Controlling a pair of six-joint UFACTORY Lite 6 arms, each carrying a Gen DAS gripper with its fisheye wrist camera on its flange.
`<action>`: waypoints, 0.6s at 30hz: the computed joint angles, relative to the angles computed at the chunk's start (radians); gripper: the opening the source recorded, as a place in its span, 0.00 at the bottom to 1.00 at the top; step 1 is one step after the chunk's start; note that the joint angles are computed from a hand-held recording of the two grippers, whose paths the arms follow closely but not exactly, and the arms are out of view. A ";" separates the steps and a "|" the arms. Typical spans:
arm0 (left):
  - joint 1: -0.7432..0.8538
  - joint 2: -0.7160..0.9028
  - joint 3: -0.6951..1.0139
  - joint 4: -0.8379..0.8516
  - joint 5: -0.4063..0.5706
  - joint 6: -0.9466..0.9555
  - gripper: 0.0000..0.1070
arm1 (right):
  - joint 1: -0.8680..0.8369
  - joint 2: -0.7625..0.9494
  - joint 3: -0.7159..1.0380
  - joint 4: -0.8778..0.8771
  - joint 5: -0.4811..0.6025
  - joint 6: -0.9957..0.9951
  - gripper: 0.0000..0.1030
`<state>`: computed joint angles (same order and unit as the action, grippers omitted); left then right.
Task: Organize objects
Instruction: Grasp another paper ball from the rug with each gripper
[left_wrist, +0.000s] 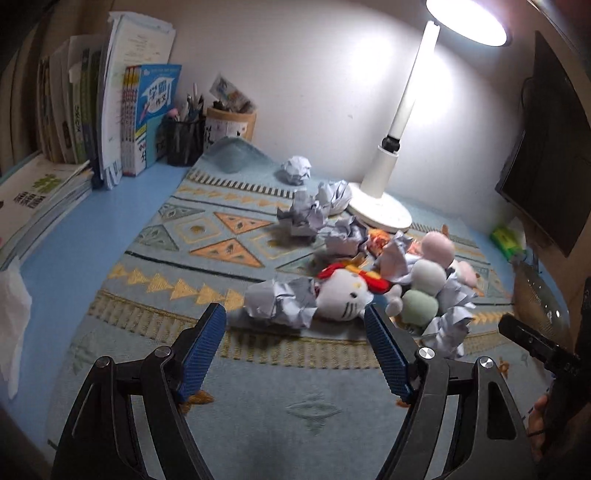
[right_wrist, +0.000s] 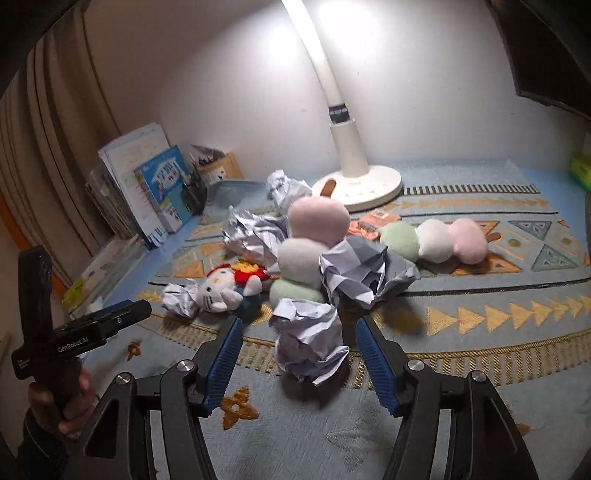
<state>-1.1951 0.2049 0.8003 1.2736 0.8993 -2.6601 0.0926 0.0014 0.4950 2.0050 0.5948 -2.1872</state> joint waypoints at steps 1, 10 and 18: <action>0.022 0.004 -0.018 0.019 -0.043 0.013 0.71 | 0.038 0.031 0.029 0.031 -0.058 -0.008 0.61; 0.165 0.048 -0.056 0.108 -0.185 0.009 0.71 | -0.053 0.159 0.125 -0.173 0.019 0.175 0.77; 0.259 0.154 0.065 0.116 -0.288 0.231 0.71 | 0.117 0.120 0.114 0.053 -0.186 -0.001 0.80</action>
